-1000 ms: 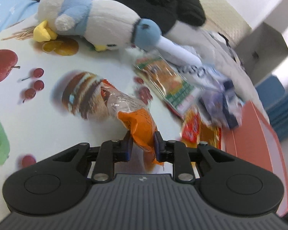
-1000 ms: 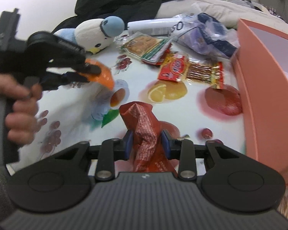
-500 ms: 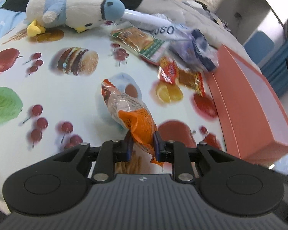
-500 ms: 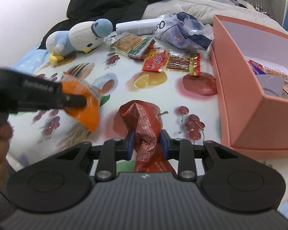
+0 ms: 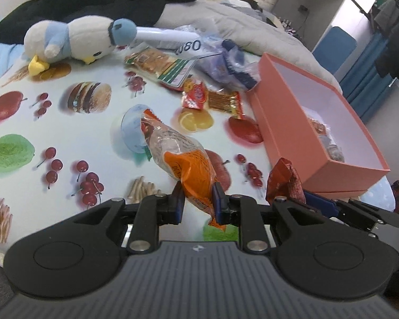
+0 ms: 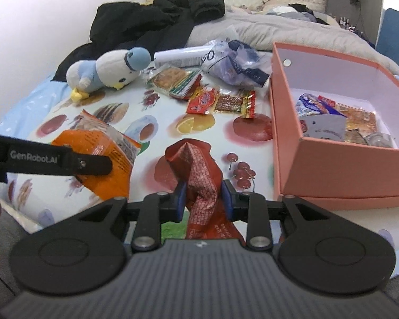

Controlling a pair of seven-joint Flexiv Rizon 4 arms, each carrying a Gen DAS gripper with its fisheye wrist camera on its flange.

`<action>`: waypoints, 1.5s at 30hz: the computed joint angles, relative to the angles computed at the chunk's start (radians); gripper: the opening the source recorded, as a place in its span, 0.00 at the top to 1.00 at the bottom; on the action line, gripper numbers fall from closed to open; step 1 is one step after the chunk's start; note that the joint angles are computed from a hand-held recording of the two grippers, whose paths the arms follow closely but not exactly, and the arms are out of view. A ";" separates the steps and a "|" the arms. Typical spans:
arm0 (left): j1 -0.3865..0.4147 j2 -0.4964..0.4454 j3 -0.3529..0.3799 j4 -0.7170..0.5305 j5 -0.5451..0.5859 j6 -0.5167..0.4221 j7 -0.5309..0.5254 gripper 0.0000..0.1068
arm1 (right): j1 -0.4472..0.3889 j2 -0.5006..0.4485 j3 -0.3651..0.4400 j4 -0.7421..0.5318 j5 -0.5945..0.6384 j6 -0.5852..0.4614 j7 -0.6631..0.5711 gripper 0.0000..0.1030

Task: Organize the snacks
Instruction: 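Lift both held packets and carry them toward the pink box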

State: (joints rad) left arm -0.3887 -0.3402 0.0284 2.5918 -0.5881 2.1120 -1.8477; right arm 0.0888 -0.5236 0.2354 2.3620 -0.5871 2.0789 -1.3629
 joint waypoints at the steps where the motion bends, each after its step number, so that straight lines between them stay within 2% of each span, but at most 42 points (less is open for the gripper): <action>1: -0.028 0.010 0.008 0.000 -0.031 -0.003 0.022 0.77 | 0.001 0.011 -0.001 0.008 0.008 0.006 -0.001 0.69; 8: -0.176 0.065 -0.001 -0.014 -0.291 0.003 0.210 0.77 | -0.014 0.080 -0.009 0.057 0.035 0.064 0.026 0.69; 16: -0.215 0.100 -0.092 -0.052 -0.466 0.042 0.340 0.77 | -0.061 0.161 -0.030 0.096 -0.014 0.097 0.080 0.69; 23: -0.258 0.098 -0.160 -0.135 -0.630 0.068 0.521 0.77 | -0.097 0.223 -0.065 0.118 -0.037 0.124 0.138 0.69; 28: -0.270 0.081 -0.199 -0.206 -0.707 0.083 0.614 0.77 | -0.145 0.243 -0.091 0.122 -0.089 0.136 0.187 0.69; 32: -0.273 0.061 -0.218 -0.260 -0.727 0.084 0.661 0.77 | -0.200 0.250 -0.106 0.107 -0.176 0.123 0.247 0.69; 34: -0.271 0.049 -0.223 -0.289 -0.733 0.073 0.689 0.77 | -0.202 0.253 -0.117 0.104 -0.177 0.123 0.244 0.69; 41: -0.253 -0.010 -0.239 -0.419 -0.816 0.039 0.859 0.77 | -0.224 0.218 -0.129 0.053 -0.197 0.103 0.291 0.69; 45: -0.223 -0.052 -0.256 -0.512 -0.873 0.004 0.991 0.77 | -0.243 0.182 -0.124 0.003 -0.215 0.084 0.329 0.69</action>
